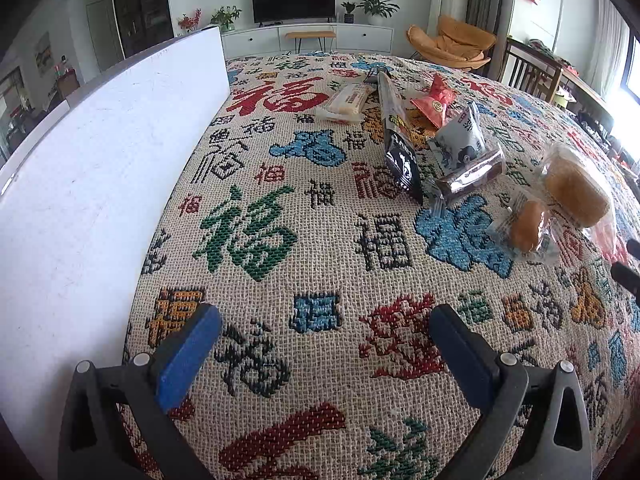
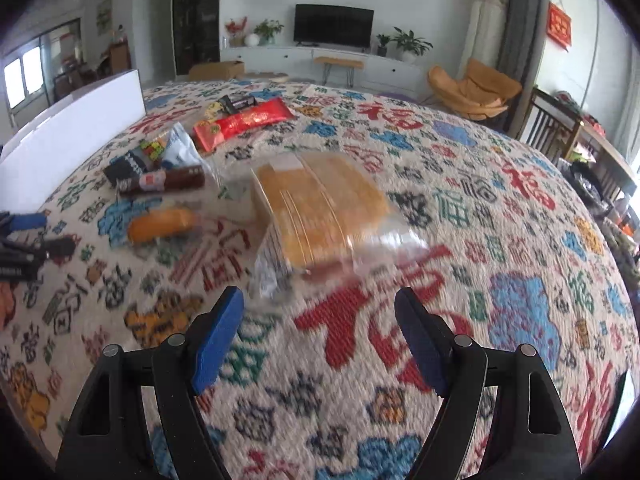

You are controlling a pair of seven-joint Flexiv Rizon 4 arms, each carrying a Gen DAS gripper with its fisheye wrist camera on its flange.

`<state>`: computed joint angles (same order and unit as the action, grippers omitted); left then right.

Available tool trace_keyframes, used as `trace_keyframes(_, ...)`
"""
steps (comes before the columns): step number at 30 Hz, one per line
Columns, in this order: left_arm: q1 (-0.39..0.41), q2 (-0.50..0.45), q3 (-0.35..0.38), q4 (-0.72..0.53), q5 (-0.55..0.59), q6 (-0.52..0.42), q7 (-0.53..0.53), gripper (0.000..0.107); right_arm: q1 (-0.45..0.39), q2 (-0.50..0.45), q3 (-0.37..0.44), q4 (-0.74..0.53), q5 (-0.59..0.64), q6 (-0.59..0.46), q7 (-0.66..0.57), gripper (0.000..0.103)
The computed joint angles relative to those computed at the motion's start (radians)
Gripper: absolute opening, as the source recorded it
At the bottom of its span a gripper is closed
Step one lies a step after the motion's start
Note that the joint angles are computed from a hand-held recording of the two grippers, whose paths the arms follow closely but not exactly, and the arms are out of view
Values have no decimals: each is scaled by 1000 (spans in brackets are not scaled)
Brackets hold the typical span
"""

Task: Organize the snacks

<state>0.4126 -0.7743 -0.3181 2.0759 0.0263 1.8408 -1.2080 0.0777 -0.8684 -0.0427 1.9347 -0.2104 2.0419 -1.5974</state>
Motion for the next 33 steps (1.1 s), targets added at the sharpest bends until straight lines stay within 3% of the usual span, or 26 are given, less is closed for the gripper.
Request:
trace_keyframes(3, 0, -1, 0, -1, 1, 0, 0, 103, -64, 14, 37, 8, -35, -52, 21, 81)
trace_keyframes(5, 0, -1, 0, -1, 1, 0, -1, 103, -51, 16, 14, -4, -30, -93, 33, 81)
trace_keyframes(9, 0, -1, 1, -1, 1, 0, -1, 103, -130, -4, 93, -92, -61, -214, 91, 81)
trace_keyframes(11, -1, -2, 1, -1, 2, 1, -1, 103, -107, -24, 70, -149, -51, -253, 119, 85)
trace_keyframes(16, -1, -2, 1, -1, 2, 1, -2, 103, -80, -56, 43, -216, -34, -279, 161, 91)
trace_keyframes(33, -1, -2, 2, -1, 3, 1, -2, 103, -65, -52, 21, -197, -31, -254, 173, 90)
